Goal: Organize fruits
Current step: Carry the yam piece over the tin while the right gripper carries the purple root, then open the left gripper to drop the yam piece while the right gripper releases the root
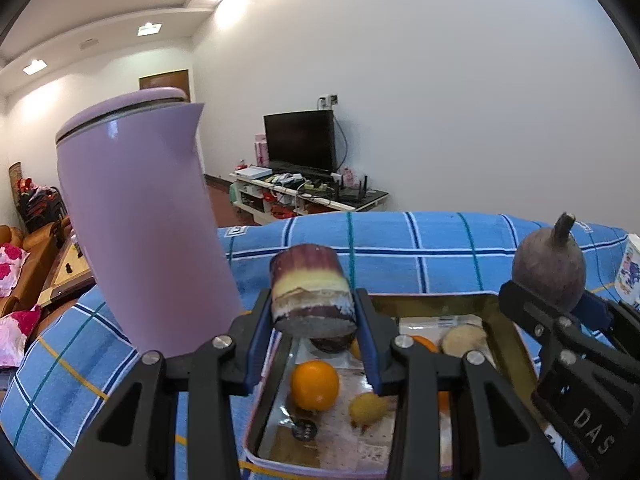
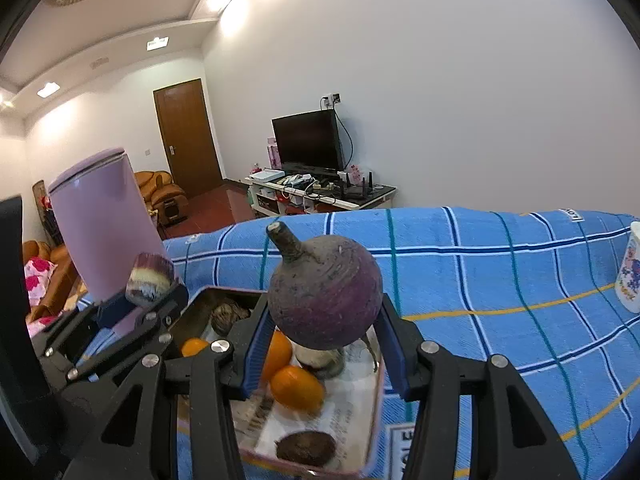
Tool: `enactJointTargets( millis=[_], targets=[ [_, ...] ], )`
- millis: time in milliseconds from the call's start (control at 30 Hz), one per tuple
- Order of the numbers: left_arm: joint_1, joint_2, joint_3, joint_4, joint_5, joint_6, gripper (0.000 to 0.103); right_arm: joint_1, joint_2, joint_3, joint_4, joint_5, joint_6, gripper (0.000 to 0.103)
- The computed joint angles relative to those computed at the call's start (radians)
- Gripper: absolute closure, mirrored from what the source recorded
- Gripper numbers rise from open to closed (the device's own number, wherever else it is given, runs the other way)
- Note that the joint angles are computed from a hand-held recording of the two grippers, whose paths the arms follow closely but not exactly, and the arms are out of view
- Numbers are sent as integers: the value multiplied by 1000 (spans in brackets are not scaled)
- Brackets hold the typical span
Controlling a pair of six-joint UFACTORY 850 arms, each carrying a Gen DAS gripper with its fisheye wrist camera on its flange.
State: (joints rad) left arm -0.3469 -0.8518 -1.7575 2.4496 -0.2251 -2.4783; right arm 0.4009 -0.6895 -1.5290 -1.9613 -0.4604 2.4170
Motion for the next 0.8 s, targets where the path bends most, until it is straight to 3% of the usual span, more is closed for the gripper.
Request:
enactJointTargets(
  millis=[133,267,433,800],
  targets=[
    [2,-17,-27,-139,-2,133,62,-6,-18,-19,-11,11,15,51],
    [-2,-33,-52,-268,1,263,62,6,-35,-30,54,-45,-87,51],
    [-14,-43,-57,-322,-26,347,62,-4,-35,-26,63,-27,-94,51],
    [-20,-72,-90,-443,2,501,62,-11,-46,-38,128,43,-164,51]
  ],
)
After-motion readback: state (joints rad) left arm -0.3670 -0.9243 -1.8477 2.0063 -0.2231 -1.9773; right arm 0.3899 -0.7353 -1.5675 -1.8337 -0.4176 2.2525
